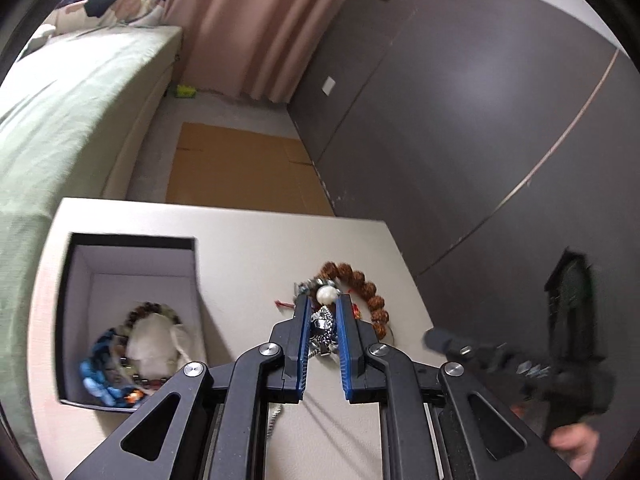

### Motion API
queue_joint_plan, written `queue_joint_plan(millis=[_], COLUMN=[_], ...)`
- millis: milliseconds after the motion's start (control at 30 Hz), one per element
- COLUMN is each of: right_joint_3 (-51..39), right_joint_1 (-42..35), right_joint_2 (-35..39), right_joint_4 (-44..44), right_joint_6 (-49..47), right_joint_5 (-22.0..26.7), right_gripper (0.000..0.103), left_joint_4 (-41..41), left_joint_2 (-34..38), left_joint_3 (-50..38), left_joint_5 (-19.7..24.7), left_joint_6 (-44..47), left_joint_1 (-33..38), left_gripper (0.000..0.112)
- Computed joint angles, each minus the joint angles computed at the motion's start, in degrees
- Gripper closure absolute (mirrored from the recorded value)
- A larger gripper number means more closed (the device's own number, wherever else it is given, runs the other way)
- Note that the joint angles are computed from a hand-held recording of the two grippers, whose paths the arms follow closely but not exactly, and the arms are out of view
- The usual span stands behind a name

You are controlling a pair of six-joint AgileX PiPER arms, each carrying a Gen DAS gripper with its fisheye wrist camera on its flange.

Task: Organize jewelry

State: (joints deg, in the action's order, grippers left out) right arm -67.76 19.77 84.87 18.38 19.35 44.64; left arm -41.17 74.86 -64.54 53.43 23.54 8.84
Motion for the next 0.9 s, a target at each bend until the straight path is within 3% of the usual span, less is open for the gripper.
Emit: queue_joint_plan(millis=[433, 467, 500, 733, 800, 900], right_joint_3=[-7.0, -7.2, -7.5, -10.0, -9.8, -8.8], right_joint_1=[9.2, 9.7, 9.9, 12.1, 12.5, 12.0], right_joint_2=[8.3, 8.7, 9.1, 12.1, 11.6, 9.9], right_joint_4=[-16.8, -17.5, -17.6, -23.5, -24.0, -21.8], right_joint_6=[3.6, 3.6, 3.1, 4.6, 4.1, 2.0], right_joint_5=[4.6, 4.7, 4.8, 6.9, 7.0, 7.4], right_gripper=[0.041, 0.041, 0.041, 0.041, 0.051, 0.052], left_joint_4=[-6.1, -6.5, -7.1, -9.0, -8.5, -8.7], left_joint_2=[-0.4, -0.5, -0.7, -2.0, -2.0, -2.7], left_joint_3=[-4.2, -4.7, -5.2, -6.9, -6.8, -6.4], left_joint_5=[8.0, 8.3, 9.1, 11.3, 11.0, 11.2], left_joint_6=[5.3, 5.5, 6.0, 7.0, 6.6, 6.1], left_joint_1=[13.0, 13.4, 14.4, 16.9, 16.6, 16.7], left_gripper=[0.101, 0.101, 0.112, 0.112, 0.112, 0.112])
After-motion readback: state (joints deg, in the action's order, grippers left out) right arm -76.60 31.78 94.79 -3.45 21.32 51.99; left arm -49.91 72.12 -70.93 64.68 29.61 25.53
